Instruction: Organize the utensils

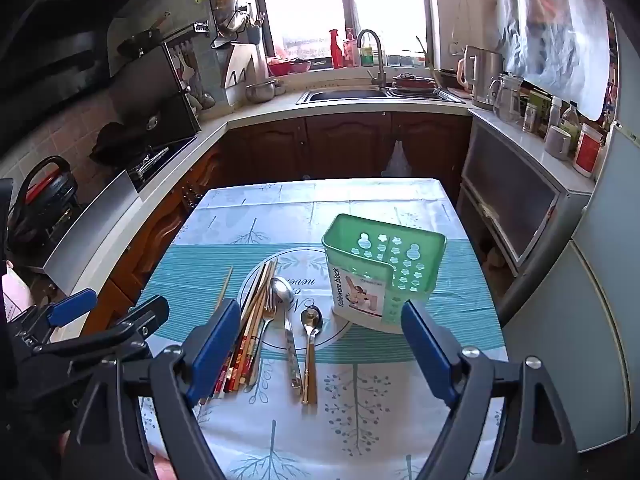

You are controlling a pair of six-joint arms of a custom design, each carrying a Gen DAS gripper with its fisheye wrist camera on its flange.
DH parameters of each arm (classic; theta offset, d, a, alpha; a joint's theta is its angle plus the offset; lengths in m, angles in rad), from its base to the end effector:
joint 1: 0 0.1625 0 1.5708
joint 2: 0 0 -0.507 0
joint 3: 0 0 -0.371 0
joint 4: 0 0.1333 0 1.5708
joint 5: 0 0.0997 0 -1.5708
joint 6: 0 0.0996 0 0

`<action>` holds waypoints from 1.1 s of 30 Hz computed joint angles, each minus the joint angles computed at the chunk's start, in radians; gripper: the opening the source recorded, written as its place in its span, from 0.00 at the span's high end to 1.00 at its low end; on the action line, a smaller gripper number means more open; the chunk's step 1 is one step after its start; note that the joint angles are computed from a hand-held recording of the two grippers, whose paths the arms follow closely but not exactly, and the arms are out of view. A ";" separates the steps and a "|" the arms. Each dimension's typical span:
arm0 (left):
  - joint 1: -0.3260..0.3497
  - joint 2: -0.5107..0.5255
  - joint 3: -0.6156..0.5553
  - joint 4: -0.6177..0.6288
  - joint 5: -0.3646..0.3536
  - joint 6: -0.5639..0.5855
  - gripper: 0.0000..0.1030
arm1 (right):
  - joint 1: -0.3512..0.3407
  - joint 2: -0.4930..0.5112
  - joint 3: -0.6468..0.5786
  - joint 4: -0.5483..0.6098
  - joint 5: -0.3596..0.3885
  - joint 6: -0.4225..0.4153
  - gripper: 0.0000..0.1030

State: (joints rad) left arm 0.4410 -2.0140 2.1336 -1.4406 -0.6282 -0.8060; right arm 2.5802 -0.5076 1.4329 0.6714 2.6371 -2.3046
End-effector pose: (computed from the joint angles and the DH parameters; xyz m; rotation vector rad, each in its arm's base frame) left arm -0.1195 -0.2929 0.4949 0.5145 2.2397 -0.7994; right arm 0.5031 -0.2619 0.0670 0.2126 -2.2585 1.0500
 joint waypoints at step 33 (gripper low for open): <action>0.015 -0.006 0.017 -0.029 -0.022 0.010 0.15 | -0.003 0.001 0.001 -0.016 -0.005 -0.008 0.19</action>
